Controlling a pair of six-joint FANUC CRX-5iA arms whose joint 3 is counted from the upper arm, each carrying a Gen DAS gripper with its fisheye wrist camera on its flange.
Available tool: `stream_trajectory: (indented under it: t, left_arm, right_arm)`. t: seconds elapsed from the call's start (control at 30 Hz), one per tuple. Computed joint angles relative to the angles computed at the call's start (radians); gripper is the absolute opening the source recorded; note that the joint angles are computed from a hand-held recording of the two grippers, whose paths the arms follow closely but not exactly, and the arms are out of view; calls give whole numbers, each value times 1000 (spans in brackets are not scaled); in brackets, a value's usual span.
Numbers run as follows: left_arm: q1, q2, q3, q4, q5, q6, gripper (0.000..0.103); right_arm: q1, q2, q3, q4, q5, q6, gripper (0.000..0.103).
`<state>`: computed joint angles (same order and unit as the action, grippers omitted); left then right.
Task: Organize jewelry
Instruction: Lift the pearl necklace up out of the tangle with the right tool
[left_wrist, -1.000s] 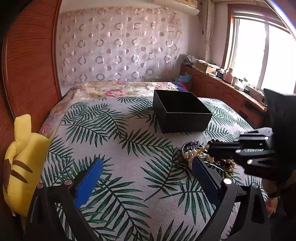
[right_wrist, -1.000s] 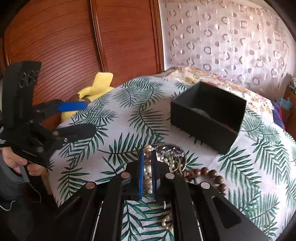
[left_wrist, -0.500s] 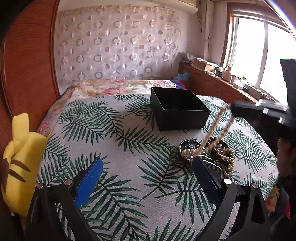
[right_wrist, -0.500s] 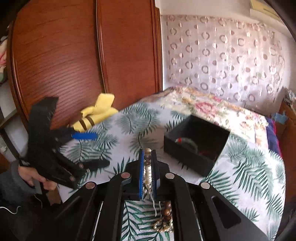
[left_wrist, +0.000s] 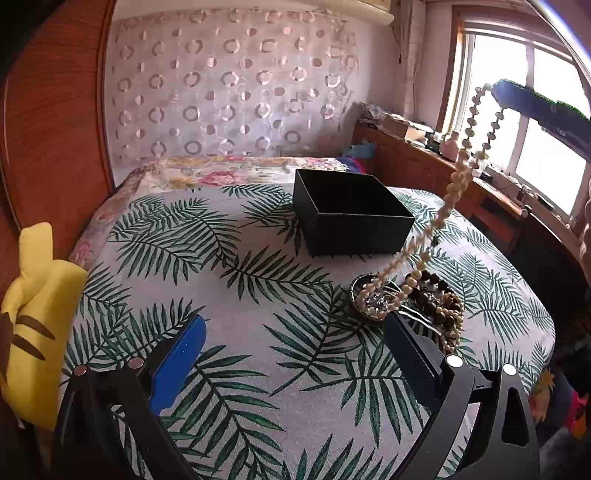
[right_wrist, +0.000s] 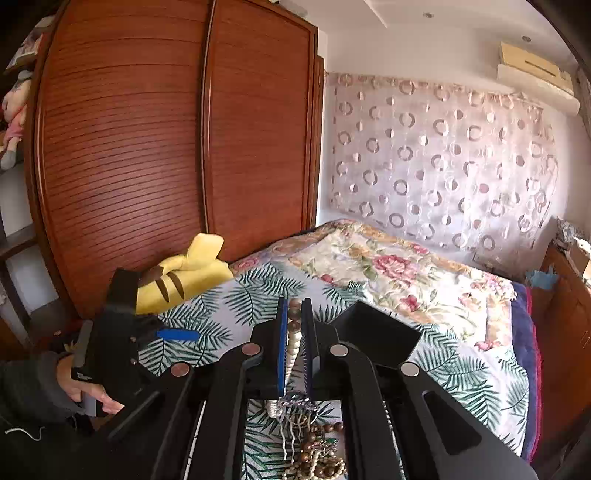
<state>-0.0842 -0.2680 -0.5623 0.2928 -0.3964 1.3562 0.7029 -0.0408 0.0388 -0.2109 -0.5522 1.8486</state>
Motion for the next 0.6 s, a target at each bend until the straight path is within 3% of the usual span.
stream_trajectory:
  t: [0.4, 0.6]
  left_arm:
    - [-8, 4, -6, 22, 5, -15, 93]
    - [-12, 10, -11, 59, 10, -46, 93]
  right_arm:
    - [3, -62, -34, 123, 94, -89, 8]
    - [-17, -73, -37, 169, 96, -129, 8]
